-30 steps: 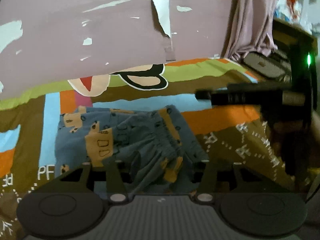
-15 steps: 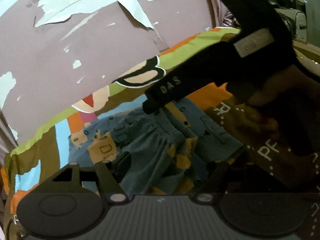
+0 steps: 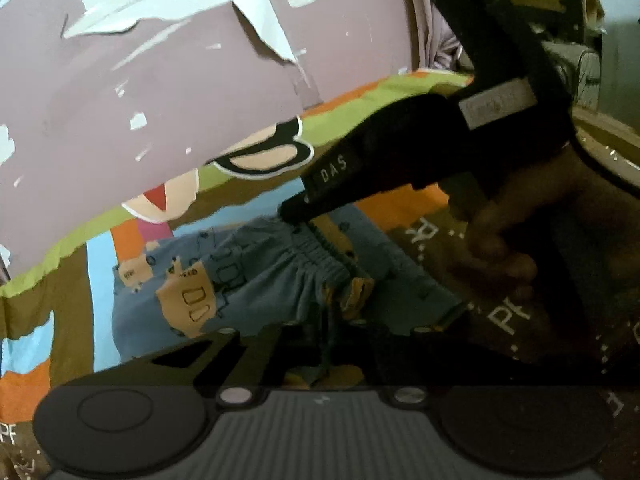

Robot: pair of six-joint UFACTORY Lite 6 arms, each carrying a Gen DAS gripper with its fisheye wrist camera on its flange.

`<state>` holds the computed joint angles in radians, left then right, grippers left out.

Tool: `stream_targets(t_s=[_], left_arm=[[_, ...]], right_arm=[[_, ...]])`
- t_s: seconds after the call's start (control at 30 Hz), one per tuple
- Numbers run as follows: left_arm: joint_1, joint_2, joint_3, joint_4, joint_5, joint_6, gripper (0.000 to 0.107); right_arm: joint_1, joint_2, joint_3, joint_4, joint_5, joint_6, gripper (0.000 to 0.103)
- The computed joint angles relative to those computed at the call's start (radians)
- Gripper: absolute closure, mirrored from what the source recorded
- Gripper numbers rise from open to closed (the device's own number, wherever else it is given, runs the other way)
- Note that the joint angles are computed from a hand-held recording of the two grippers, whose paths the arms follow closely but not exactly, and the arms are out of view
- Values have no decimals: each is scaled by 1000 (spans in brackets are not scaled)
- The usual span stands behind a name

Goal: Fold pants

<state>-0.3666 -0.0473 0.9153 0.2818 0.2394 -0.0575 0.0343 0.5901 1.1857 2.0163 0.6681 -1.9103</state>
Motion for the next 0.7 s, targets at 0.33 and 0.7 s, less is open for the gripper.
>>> stream_targets(t_s=[0.33, 0.7], left_arm=[[-13, -20, -23, 61, -5, -26, 89], [-54, 43, -12, 342, 45, -283, 100]], right_arm=[[6, 23, 19, -23, -42, 71, 60], [-1, 80, 66, -74, 0, 177, 76]])
